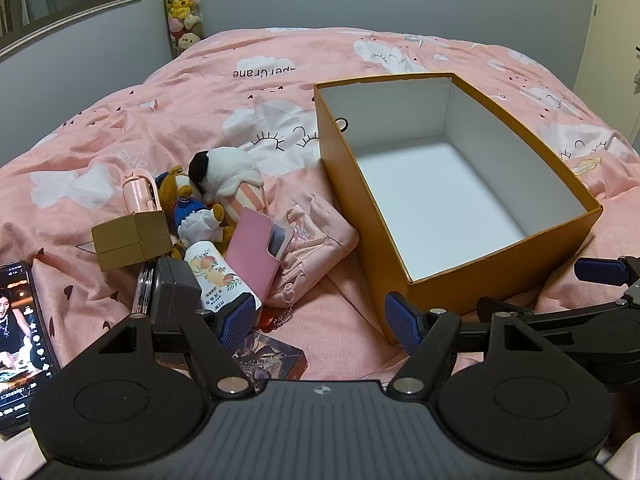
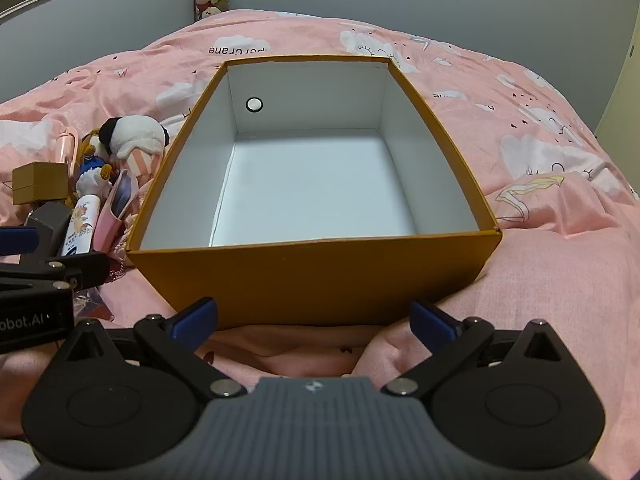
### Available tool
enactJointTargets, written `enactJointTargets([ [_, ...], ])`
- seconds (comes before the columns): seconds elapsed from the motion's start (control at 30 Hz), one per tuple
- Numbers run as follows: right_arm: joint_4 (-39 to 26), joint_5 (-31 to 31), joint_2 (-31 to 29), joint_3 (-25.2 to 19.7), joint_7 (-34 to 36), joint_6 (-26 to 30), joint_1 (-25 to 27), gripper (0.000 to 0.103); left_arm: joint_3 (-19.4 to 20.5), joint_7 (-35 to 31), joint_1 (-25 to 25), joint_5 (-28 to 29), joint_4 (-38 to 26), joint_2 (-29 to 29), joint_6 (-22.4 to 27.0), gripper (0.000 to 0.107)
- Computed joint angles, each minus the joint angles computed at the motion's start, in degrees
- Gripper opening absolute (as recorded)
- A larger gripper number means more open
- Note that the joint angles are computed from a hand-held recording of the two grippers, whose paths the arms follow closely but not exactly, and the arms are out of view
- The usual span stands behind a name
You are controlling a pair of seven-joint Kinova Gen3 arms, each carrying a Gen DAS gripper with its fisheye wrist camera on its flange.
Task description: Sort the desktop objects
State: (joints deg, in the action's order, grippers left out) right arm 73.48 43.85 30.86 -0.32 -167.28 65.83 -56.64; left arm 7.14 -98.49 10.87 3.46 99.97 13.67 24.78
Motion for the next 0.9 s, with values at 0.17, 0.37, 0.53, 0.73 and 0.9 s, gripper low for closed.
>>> enactJointTargets([
  [0.17,0.38,-0.16,-0.22,-0.04,-0.4,-0.55,0.23,0.102,0.08,-0.27,-0.12,0.24,0.03,0.1,0.09,0.084],
  [0.37,1.57,0.46,-1.01,0.05,-1.78,-1.98,0.48,0.102,0.58,-1.37,-1.01,1.46,-1.46,0.79,2.16,0.084],
  [0.53,1.2,0.19,-1.65,-0.74,1.14,-2.45,1.48,0.1,1.34,-3.99,-2.58,3.86,-3.59,1.61,4.81,0.084],
  [0.73,0.55,-4.79,-4.28,-3.35,11.61,-6.16,4.82,0.081,2.43,-9.43,-5.76,8.99,-7.01,2.39,9.9,0.08],
  [0.9,-0.46,-10.23,-6.6,-5.12,21.46,-9.63,7.46,0.064,1.93,-12.94,-6.98,11.11,-9.88,3.06,13.64,0.069],
])
